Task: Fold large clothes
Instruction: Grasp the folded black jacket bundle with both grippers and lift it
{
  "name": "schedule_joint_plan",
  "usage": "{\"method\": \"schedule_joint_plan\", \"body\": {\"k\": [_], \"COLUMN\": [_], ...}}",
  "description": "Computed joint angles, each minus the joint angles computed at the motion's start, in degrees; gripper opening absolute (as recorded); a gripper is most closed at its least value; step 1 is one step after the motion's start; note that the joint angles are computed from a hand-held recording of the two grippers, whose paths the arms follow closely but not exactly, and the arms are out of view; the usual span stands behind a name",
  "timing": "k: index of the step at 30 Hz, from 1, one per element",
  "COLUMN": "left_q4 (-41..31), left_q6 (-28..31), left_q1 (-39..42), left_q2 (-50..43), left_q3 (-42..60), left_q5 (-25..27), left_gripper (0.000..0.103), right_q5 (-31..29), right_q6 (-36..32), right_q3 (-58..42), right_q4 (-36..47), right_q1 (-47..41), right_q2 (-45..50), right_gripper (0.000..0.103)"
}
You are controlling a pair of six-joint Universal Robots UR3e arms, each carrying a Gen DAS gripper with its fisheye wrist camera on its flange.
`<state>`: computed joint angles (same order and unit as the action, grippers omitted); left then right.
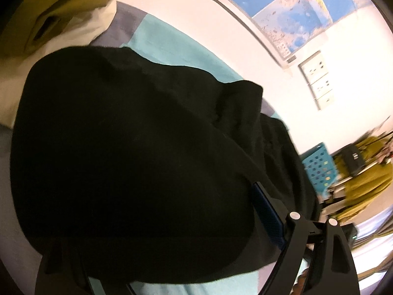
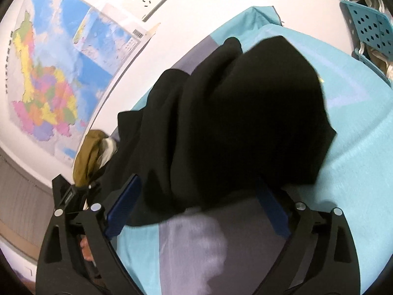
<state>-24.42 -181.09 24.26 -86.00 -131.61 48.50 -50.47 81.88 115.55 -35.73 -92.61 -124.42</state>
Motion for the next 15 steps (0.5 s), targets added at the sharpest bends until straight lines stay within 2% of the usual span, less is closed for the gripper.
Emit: {"method": "schedule_joint_plan", "body": {"k": [2,5,8,12,13,15], "left_q4": [2.1,4.8,5.4,3.5,2.8,1.0], "left_q6": [-2.1,-3.1,-3.4,-3.2,-3.0,-2.7], "left_q1": [-2.6,-5.0,-6.1,-7.2,-7.1,-7.4], "left_q2": [-1.7,-4.7,-6.2,-6.8,-6.8,-7.0], "left_q3": [2.2,4.7,6.3,8.3,8.6,9.8], "left_q5": [4.5,8.2,9.5,11.5,11.6,12.0], "left_gripper": [0.085,0.085,0.085,0.076,0.073,0.068], "right_q5": [3.1,7.5,11.1,14.2,14.8,15.3], "right_q6": [3.0,9.2,15.4,24.6,27.1,29.1], "right_q3": [2.0,4.6,6.5,9.2,9.7,10.0], "right_q4": [-2.3,-7.5,-13.1,-24.1,-27.4,-31.0], "right_q1": [1.7,5.1,8.6,14.4,16.2,18.5], "right_q2": [-2.7,-4.9,-5.3,-5.2,-4.8,-3.1], "right_gripper": [0.095,0.097,0.098,0.099,0.097,0.078]}}
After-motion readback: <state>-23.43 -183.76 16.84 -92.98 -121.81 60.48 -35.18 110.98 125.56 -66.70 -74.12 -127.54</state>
